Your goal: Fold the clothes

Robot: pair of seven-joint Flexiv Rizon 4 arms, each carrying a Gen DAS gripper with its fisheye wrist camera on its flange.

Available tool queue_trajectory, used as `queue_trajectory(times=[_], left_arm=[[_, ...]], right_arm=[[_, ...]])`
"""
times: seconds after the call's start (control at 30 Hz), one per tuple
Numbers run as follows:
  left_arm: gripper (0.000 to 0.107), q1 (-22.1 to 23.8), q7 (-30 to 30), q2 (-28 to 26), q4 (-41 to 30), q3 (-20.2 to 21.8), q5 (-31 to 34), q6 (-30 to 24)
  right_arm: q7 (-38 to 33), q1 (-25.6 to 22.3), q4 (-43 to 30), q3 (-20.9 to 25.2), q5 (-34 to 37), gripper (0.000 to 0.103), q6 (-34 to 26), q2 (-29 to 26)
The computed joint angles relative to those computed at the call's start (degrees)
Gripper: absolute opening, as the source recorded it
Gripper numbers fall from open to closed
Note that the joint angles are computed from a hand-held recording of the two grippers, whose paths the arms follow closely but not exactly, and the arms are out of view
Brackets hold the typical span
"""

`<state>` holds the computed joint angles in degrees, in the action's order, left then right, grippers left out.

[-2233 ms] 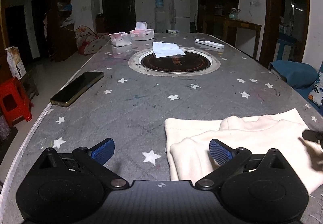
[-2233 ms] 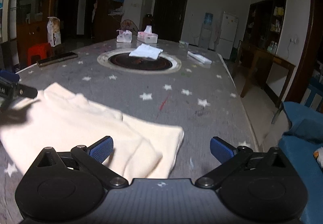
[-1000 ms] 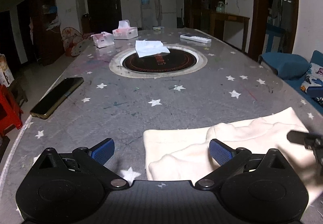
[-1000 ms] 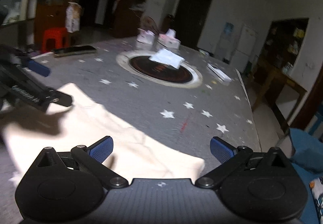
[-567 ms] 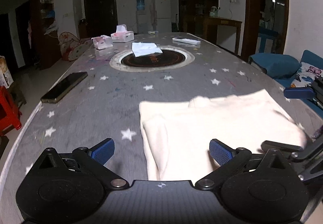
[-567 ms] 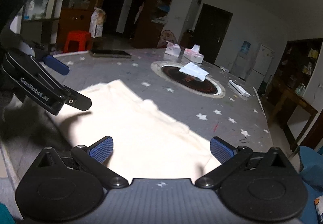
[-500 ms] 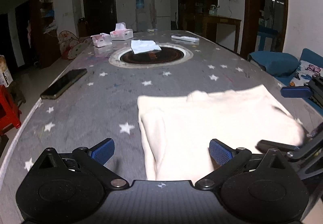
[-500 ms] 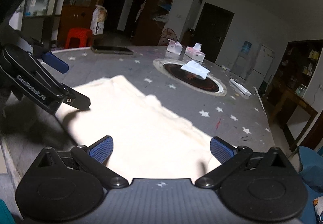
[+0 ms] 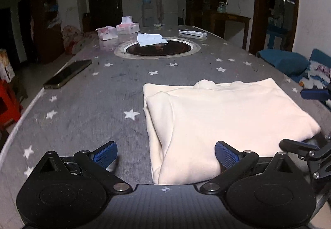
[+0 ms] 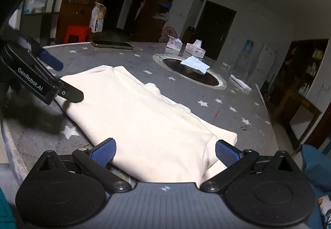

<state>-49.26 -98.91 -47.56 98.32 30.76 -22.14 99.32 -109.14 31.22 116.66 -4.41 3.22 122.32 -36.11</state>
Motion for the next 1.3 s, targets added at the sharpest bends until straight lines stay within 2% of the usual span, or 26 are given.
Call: queue_trajectory(times=[0.23, 0.4, 0.53, 0.63, 0.7, 0.8, 0.83, 0.97, 1.1, 1.3], left_arm=[[0.102, -2.65, -2.65, -0.02, 2.27, 3.64, -3.44, 0.35], [0.103, -0.86, -3.66, 0.56, 2.98, 1.64, -3.14, -0.04], [0.102, 0.42, -3.6, 2.07, 4.11, -0.01, -2.84, 2.66], [0.101, -1.46, -2.98, 1.35, 4.52, 2.5, -5.5, 2.4], [0.101, -0.86, -2.41, 1.44, 4.69, 1.88, -5.95, 1.35], [0.103, 0.46, -2.29, 1.28, 4.71, 0.45, -5.38, 1.49], [0.103, 0.55, -2.34, 1.25, 4.73, 0.37, -5.42, 1.42], [0.102, 0.59, -2.36, 1.7, 4.51, 0.75, -4.82, 0.79], [0.101, 2.54, -2.11, 2.96, 4.98, -1.6, -4.31, 2.73], [0.088, 2.9, -1.38, 3.17, 5.16, -2.44, -6.61, 3.65]], right_arm=[[1.26, -0.19, -0.47, -0.86, 2.71, 0.103, 0.45, 0.58], [3.46, -0.81, -0.98, -1.07, 2.64, 0.103, -2.53, 0.03], [4.66, -1.81, -1.06, -0.81, 1.04, 0.103, -2.54, 0.61], [5.3, -0.96, -2.44, -2.57, 2.09, 0.103, -3.2, 0.42], [5.89, 0.39, -3.82, -4.67, 3.48, 0.103, -4.56, -0.31], [6.03, 5.36, -5.48, -11.08, 6.78, 0.103, -7.45, -2.34], [6.54, 5.59, -5.76, -11.66, 6.83, 0.103, -7.99, -2.63], [9.33, 0.49, -5.52, -6.92, 3.11, 0.103, -7.93, -1.6], [9.32, -3.16, -3.92, -2.72, -1.32, 0.103, -6.02, 0.27], [11.14, -12.81, -2.44, 8.8, -14.23, 0.103, -8.06, 2.16]])
